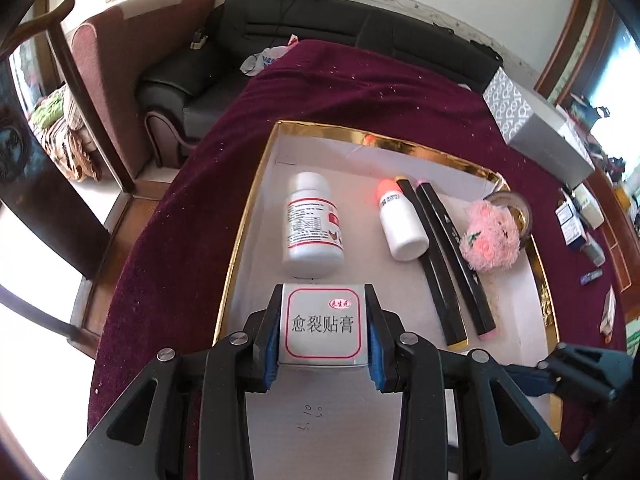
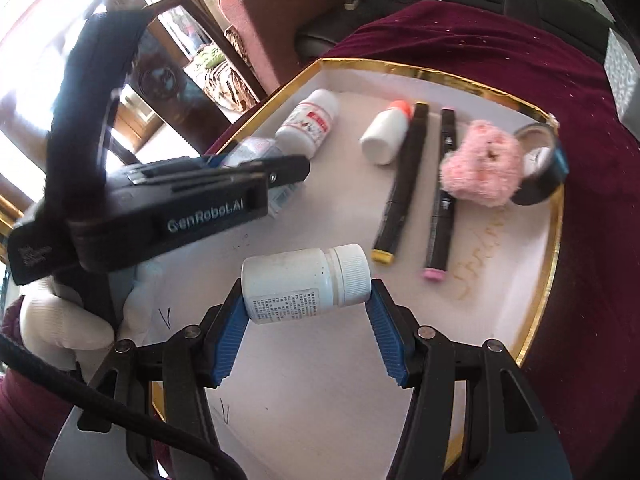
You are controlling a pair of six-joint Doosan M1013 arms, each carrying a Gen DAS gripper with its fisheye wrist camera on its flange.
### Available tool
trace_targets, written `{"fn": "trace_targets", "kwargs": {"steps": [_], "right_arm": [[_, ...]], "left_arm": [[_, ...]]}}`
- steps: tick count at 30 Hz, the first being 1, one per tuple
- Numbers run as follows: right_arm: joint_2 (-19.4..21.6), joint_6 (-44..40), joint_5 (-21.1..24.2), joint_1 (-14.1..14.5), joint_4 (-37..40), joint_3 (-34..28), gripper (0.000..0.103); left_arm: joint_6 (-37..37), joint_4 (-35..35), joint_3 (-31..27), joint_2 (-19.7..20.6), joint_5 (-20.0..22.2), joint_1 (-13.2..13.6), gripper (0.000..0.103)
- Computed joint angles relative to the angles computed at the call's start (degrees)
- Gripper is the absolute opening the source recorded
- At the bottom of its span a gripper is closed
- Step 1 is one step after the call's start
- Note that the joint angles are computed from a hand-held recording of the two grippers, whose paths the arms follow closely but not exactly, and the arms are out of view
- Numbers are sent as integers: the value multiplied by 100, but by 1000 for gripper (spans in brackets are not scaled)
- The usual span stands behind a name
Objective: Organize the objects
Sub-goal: 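Carry medicine box and pill bottle into the white box and open both tools, then withdraw both tools from the box back over the table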
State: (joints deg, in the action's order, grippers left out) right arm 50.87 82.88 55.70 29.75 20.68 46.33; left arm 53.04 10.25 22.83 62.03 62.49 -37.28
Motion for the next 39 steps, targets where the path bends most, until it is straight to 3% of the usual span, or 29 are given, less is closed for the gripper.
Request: {"fn": "trace_targets", "kwargs": {"steps": [4,10,14,18,24,28,39], "right_arm": [[179,165,164,53,-295,-320,58],[321,199,369,87,-460,-586,59],[80,233,6,33,-225,-146,60],[-323,220,-676,-68,200,531,60],[-905,96,-1796,-286,1133,1588,71],[-1073,251,-2035,-390,1358,1970,71],[-1779,89,-3050,-720,2115,3215,71]], "left_arm": [[-181,-198,368,-186,-423,46,42],[-611,-239,1084,-582,-1141,66,43],[-881,1,1728,-974,-1794,22,50],[-1101,275,2181,-1264,-2357,-67,51],[-827,331,2228,-1370,-2485,-279,56],[-333,-10,2079,-1316,-2447,-392,56],[917,-911,978,-764,-1782,-735,56]]}}
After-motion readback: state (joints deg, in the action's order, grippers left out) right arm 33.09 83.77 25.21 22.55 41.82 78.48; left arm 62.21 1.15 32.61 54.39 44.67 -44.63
